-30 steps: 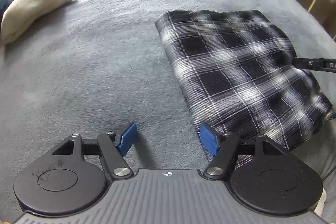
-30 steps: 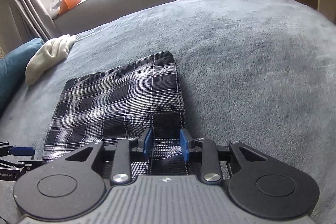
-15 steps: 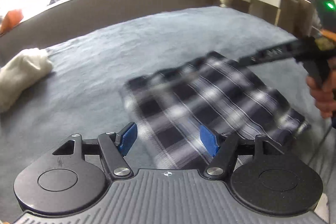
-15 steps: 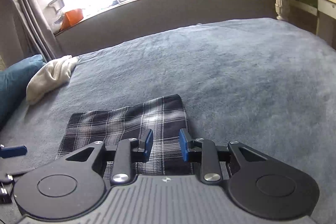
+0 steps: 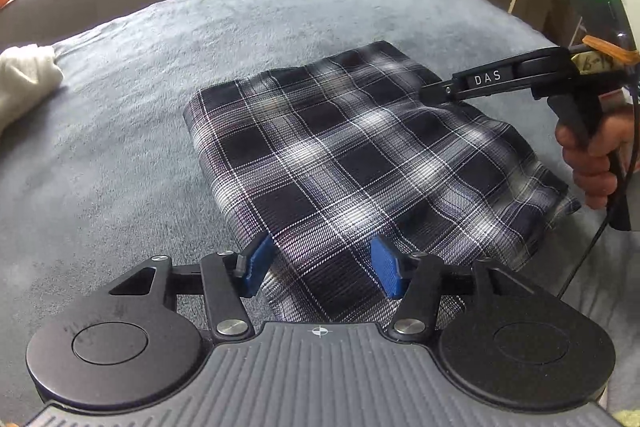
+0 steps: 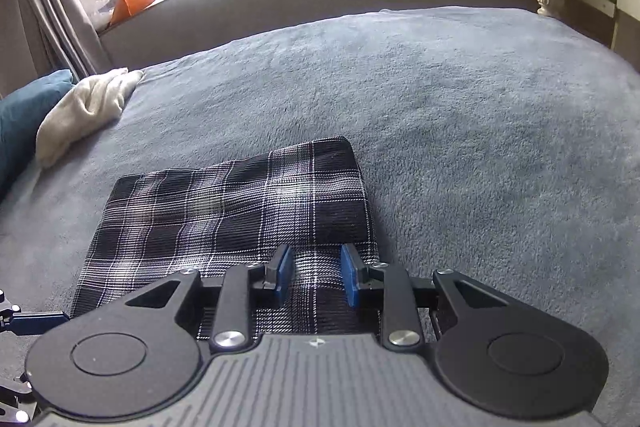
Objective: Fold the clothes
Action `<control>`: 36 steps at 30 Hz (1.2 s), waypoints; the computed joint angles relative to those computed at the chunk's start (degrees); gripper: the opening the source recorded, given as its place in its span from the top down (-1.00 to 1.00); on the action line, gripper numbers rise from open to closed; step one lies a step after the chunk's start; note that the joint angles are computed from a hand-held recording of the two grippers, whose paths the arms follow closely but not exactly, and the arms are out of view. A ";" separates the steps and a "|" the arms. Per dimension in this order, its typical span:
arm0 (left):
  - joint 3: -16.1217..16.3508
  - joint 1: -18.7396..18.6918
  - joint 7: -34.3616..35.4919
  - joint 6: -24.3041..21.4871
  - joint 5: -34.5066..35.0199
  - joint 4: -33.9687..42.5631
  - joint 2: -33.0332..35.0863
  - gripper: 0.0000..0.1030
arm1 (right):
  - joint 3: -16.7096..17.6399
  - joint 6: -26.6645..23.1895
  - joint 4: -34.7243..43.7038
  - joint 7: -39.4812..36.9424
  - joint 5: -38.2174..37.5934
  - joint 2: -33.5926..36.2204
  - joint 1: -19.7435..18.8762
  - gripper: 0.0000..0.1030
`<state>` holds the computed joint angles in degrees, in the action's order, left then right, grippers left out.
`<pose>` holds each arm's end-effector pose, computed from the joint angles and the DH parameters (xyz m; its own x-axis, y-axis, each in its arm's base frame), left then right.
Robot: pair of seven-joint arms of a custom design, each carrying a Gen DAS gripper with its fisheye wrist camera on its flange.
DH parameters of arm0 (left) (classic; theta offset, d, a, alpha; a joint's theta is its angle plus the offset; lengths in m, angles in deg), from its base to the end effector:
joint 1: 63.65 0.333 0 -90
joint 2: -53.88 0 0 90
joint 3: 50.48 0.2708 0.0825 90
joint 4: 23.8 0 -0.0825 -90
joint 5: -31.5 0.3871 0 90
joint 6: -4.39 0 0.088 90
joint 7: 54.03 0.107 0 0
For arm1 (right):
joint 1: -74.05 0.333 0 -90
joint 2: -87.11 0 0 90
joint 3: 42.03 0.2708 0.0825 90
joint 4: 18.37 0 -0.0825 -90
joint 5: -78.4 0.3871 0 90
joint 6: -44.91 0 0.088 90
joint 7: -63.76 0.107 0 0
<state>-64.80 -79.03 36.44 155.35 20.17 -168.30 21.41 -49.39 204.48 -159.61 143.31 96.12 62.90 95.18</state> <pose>0.3926 -0.2245 0.5014 -0.3987 -0.9160 0.0442 -0.7303 0.2880 -0.6194 0.4734 0.0991 0.4877 0.2374 -0.9500 -0.2029 -0.7444 -0.0437 -0.6663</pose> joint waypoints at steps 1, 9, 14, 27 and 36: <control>0.03 -0.03 -0.02 -0.18 -0.02 0.00 -0.08 -0.08 | 0.15 -0.04 -0.01 0.21 -0.13 -0.04 -0.15 0.44; -0.11 0.13 -0.49 -1.03 0.07 0.35 0.08 -0.08 | 0.33 -0.21 -0.09 0.61 -0.46 -0.18 -0.29 0.44; -0.23 0.29 -0.88 -1.41 0.46 0.63 0.24 -0.08 | 0.31 -0.65 0.09 0.61 -0.71 -0.14 -0.38 0.43; -0.25 0.45 -1.63 -2.39 0.77 0.78 0.23 -0.08 | 0.27 -0.68 -0.13 0.58 -0.64 -0.29 -0.50 0.43; -0.26 0.44 -1.79 -2.52 0.91 1.09 0.68 -0.09 | 0.19 -0.53 -0.31 0.59 -0.67 -0.30 -0.44 0.43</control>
<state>-65.06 -78.59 34.65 152.83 21.08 -167.21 22.10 -49.20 203.94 -159.91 143.90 95.46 62.60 94.74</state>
